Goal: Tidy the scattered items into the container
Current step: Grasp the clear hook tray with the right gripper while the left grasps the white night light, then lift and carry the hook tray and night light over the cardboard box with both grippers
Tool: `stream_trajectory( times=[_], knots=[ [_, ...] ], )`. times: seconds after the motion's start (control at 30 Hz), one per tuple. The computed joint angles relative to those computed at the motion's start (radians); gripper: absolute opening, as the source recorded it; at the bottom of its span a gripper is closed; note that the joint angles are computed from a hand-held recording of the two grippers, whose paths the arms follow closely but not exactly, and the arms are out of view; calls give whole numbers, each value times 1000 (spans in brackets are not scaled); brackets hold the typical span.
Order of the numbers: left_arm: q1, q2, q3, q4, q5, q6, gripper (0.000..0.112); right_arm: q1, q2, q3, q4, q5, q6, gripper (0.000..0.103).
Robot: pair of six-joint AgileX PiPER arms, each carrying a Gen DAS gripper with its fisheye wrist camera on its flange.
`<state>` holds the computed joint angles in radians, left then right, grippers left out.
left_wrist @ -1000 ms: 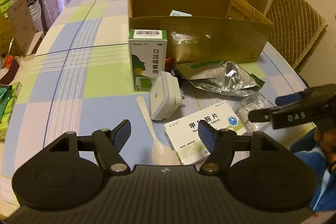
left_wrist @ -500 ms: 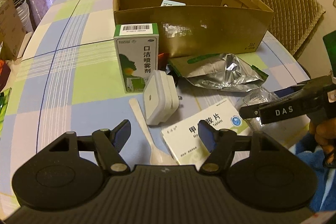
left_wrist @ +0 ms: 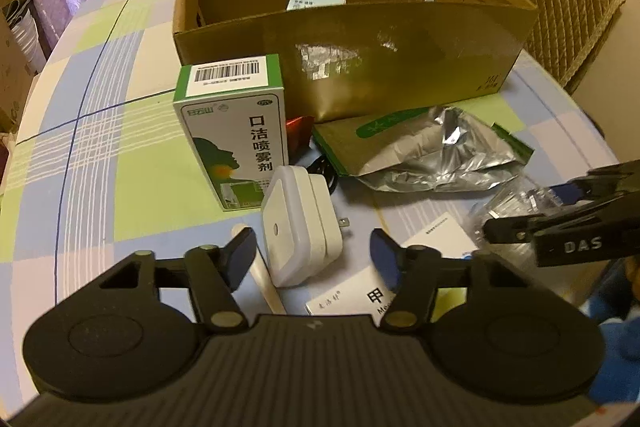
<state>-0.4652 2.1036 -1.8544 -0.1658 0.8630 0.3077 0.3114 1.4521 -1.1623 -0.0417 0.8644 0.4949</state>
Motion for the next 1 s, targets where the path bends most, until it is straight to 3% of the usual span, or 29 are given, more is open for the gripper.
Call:
stream_trajectory(
  times=[0.13,0.33,0.57,0.77,1.0],
  knots=[
    [-10,28,-24,25,18,-3,37,-2,0,0,4,1,-3,65],
    [-32,33,-25,72,9,-16,29,-2,9,-11,6,18,-8,67],
    [-33,20,-7,72,-4,-22,27,26,31,-25,-36,39,11,70],
    [-27,39,-31,77,9,-43,27,41,19,-14,-58,30,28,65],
    [-14,29,-14,68,-5,-45,24,55,-32,22,-98,-24,92,65]
  ],
)
